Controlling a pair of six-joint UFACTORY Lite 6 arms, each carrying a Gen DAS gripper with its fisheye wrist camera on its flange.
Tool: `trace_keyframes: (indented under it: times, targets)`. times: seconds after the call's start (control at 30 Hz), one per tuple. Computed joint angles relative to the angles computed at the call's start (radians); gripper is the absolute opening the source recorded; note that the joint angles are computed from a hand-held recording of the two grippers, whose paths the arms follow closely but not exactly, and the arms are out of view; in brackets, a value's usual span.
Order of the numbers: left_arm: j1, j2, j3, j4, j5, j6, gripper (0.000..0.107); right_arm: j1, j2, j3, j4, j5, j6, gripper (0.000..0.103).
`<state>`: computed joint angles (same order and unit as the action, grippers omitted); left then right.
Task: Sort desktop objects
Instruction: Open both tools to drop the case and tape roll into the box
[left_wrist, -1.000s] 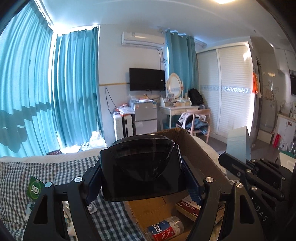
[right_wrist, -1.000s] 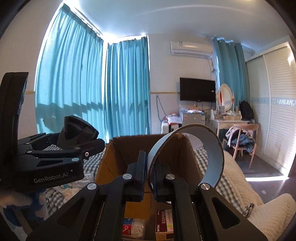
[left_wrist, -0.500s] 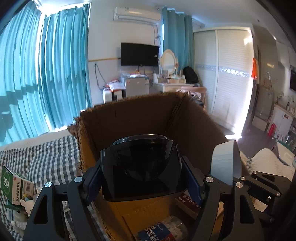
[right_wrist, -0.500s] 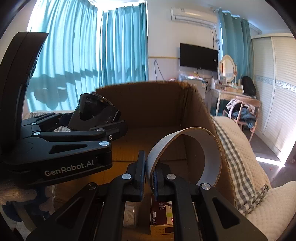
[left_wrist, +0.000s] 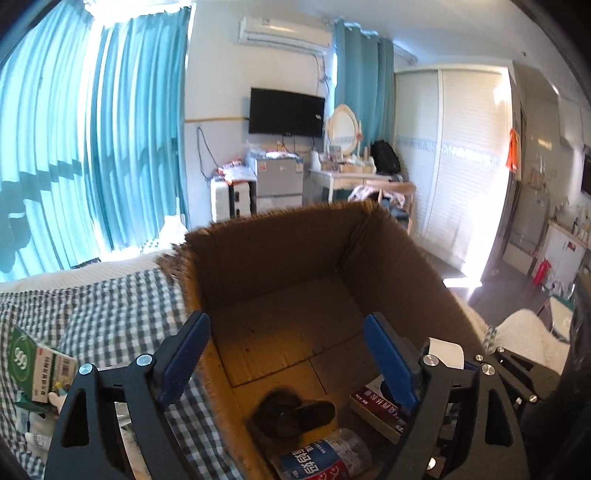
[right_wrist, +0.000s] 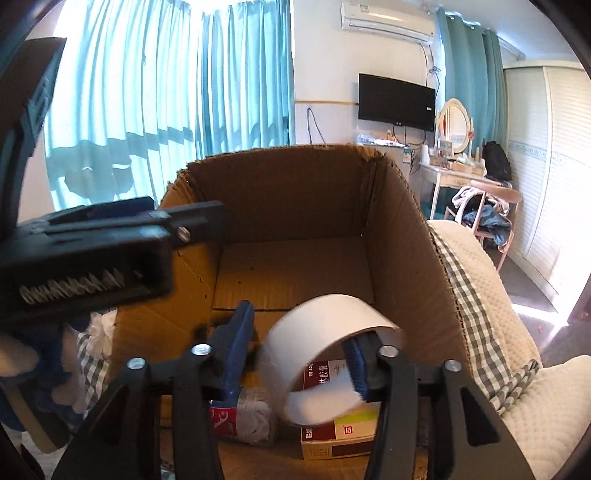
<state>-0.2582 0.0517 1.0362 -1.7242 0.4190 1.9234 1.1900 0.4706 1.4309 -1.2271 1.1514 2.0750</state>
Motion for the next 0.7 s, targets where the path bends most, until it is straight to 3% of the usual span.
trace_keyframes:
  times: [0.2, 0.23, 0.3, 0.5, 0.7]
  targets:
    - [0.113, -0.150, -0.064, 0.087, 0.082, -0.108, 0.096, 0.033, 0.002, 0.040, 0.010, 0.061, -0.019, 0.072]
    - [0.128, -0.170, -0.062, 0.119, 0.090, -0.144, 0.096, 0.032, -0.005, 0.041, 0.016, 0.050, -0.022, 0.085]
    - [0.163, -0.206, -0.069, 0.159, 0.111, -0.186, 0.099, -0.014, -0.013, 0.063, 0.083, -0.058, -0.082, 0.096]
    - [0.334, -0.288, -0.040, 0.293, 0.257, -0.334, 0.100, -0.111, 0.002, 0.182, 0.358, -0.143, -0.331, 0.097]
    - [0.502, -0.320, 0.068, 0.361, 0.397, -0.434, 0.103, -0.196, 0.106, 0.431, 0.643, -0.057, -0.630, 0.097]
